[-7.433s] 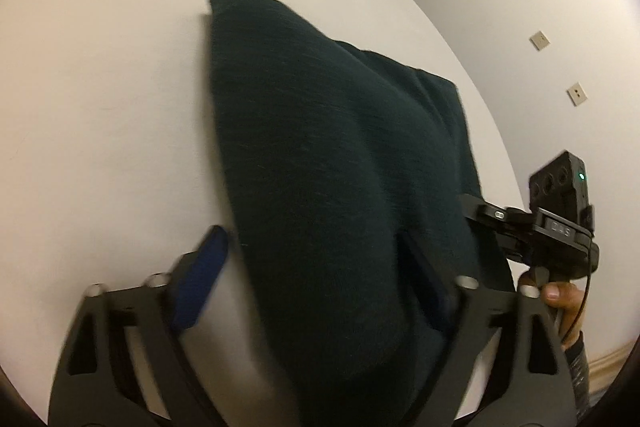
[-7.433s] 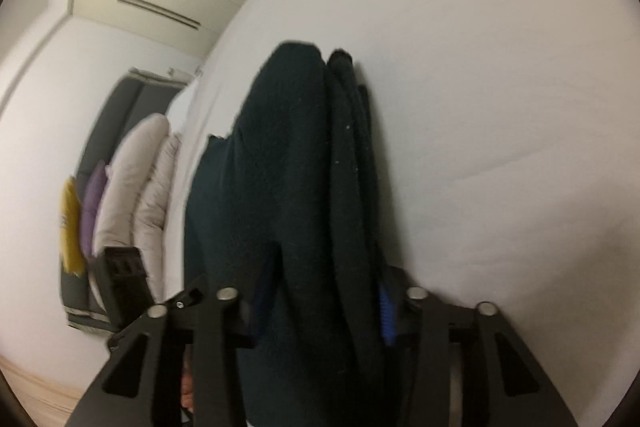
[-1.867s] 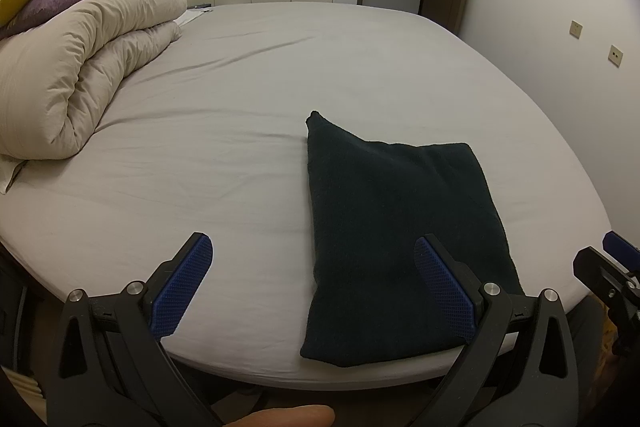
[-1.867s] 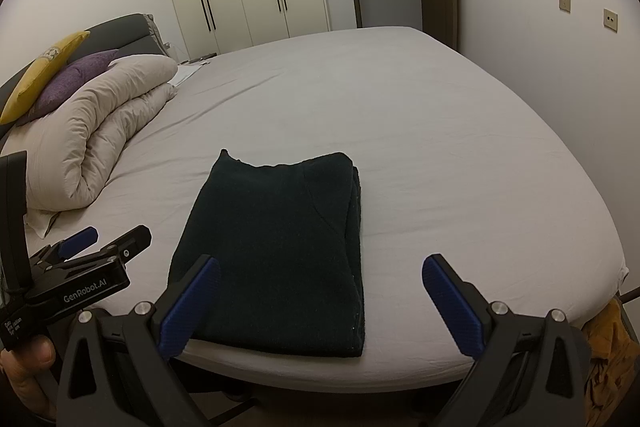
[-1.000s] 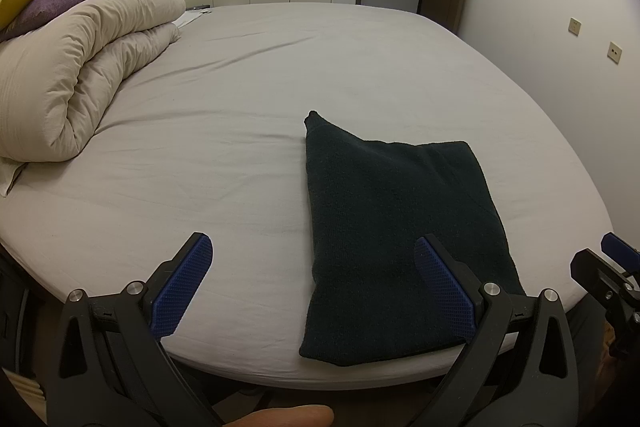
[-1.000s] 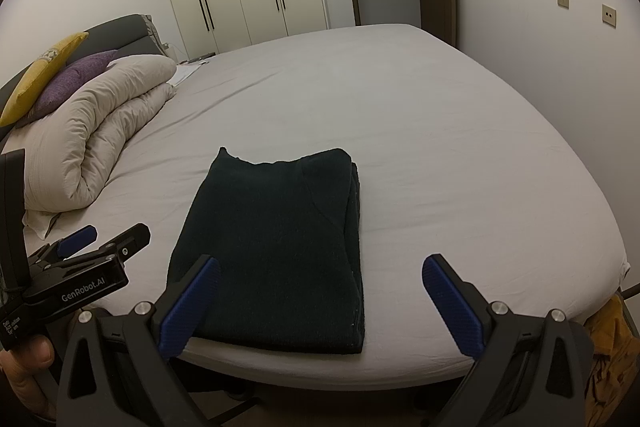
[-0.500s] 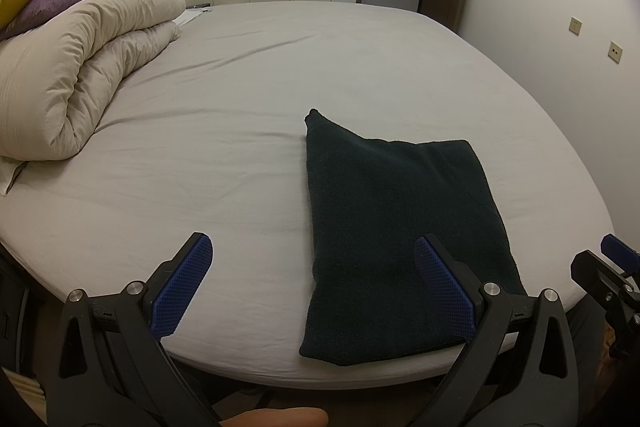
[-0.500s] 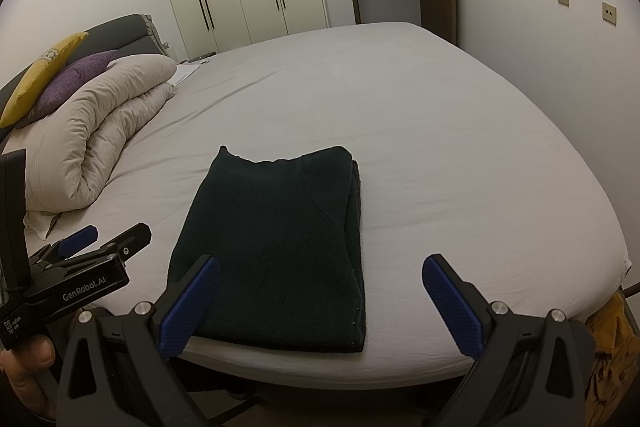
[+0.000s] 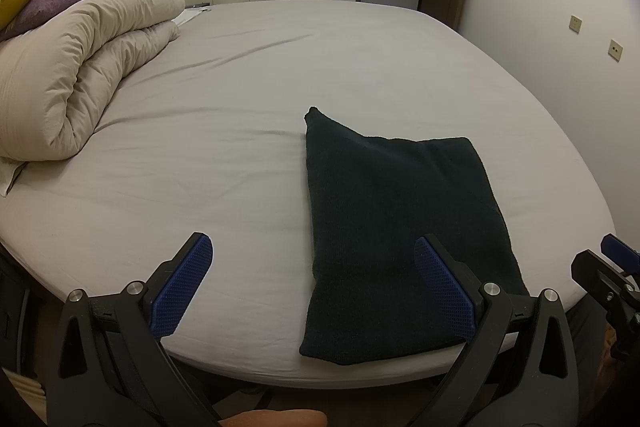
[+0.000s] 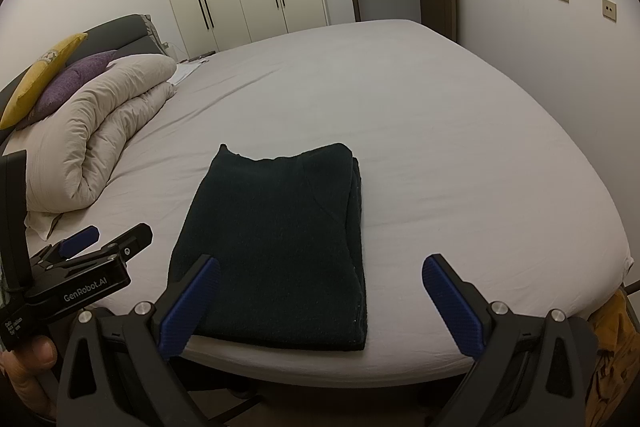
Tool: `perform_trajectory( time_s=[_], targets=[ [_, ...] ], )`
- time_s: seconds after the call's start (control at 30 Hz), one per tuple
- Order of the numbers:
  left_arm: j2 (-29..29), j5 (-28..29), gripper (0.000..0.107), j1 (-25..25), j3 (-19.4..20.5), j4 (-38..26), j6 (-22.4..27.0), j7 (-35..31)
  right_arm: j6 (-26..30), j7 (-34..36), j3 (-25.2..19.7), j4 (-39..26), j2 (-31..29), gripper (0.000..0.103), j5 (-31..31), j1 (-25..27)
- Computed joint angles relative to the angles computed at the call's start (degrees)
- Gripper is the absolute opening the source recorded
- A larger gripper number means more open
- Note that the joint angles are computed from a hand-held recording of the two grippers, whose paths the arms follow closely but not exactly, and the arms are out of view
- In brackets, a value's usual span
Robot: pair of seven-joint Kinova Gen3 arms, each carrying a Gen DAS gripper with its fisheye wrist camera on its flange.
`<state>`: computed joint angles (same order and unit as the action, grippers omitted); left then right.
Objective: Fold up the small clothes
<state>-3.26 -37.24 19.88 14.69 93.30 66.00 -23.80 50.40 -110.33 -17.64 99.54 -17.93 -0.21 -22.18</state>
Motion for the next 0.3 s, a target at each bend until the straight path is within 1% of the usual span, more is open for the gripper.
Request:
perform_trajectory(
  time_s=[0.3],
  targets=[
    [-0.56,0.32,0.103,-0.48,-0.04,0.9,-0.8,-0.66,0.03,0.06,0.12,0.01,0.05,0.103,-0.09,-0.08]
  ],
)
